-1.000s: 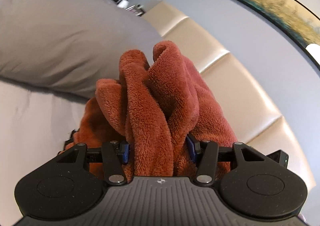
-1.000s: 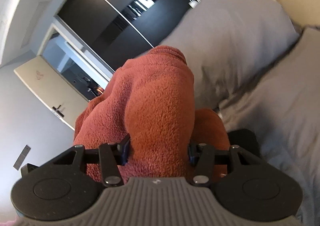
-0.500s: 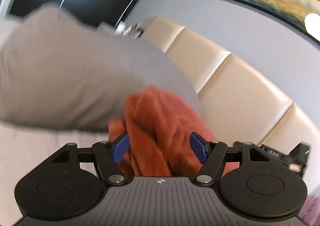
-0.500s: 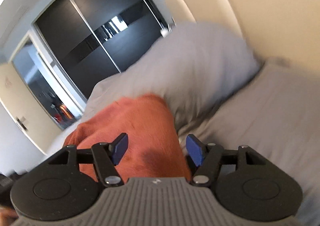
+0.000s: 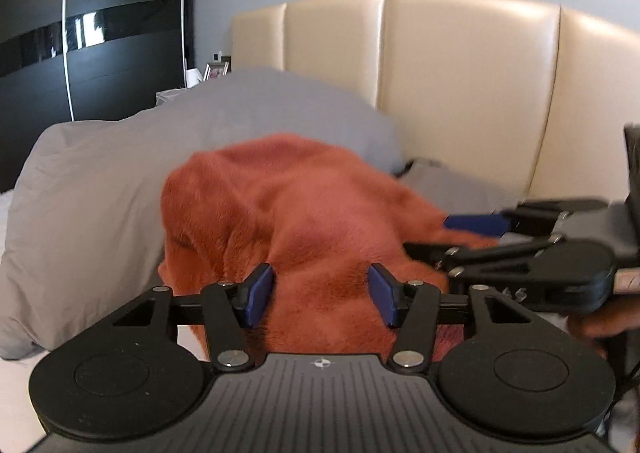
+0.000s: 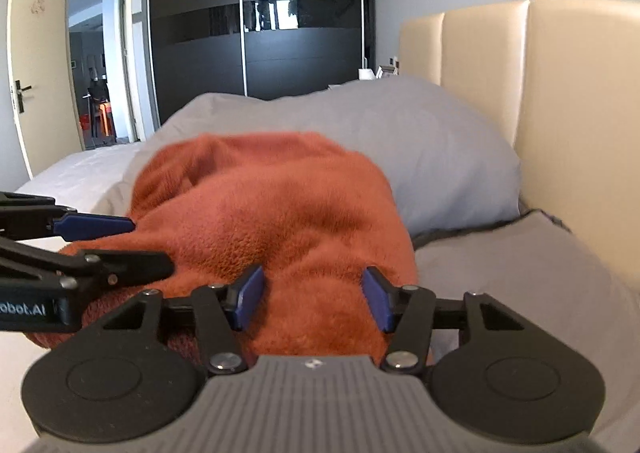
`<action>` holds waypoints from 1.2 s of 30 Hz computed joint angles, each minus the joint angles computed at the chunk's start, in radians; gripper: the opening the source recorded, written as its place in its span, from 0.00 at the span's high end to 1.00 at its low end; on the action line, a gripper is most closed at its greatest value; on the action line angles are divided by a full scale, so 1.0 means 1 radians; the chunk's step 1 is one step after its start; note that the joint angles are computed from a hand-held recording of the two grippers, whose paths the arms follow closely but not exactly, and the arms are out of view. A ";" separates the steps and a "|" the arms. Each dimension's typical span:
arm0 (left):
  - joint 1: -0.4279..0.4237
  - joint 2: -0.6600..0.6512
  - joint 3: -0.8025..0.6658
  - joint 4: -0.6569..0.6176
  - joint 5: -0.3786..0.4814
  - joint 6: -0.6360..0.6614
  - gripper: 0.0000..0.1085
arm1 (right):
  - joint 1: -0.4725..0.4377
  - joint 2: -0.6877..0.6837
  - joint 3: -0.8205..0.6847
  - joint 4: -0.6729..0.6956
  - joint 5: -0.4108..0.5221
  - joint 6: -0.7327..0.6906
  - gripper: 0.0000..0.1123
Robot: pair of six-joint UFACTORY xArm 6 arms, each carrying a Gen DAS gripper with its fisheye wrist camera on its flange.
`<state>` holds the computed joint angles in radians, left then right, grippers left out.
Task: Fold clothes
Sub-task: 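Lower the folded sweater onto the clothes stack by the pillow and open both tools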
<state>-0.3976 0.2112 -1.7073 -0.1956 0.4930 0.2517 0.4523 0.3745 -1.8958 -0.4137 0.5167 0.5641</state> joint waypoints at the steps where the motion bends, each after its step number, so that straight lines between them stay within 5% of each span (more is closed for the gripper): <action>1: 0.000 0.001 0.015 0.003 -0.012 0.004 0.52 | -0.004 -0.001 0.022 -0.004 -0.022 0.006 0.47; 7: 0.003 0.006 0.104 0.017 -0.119 -0.022 0.52 | 0.001 0.049 0.010 -0.045 -0.034 0.028 0.47; 17: 0.007 0.028 0.111 0.089 -0.145 -0.115 0.52 | 0.009 0.092 -0.033 -0.099 -0.028 0.064 0.47; 24: 0.009 0.000 0.125 0.028 -0.163 -0.051 0.52 | 0.018 0.033 0.036 -0.207 -0.040 0.226 0.45; 30: 0.011 -0.111 0.206 -0.005 -0.204 -0.073 0.38 | 0.066 -0.054 0.088 -0.444 0.039 0.546 0.25; 36: 0.033 -0.290 0.353 -0.007 -0.187 -0.062 0.32 | 0.150 -0.152 0.168 -0.588 0.118 0.705 0.19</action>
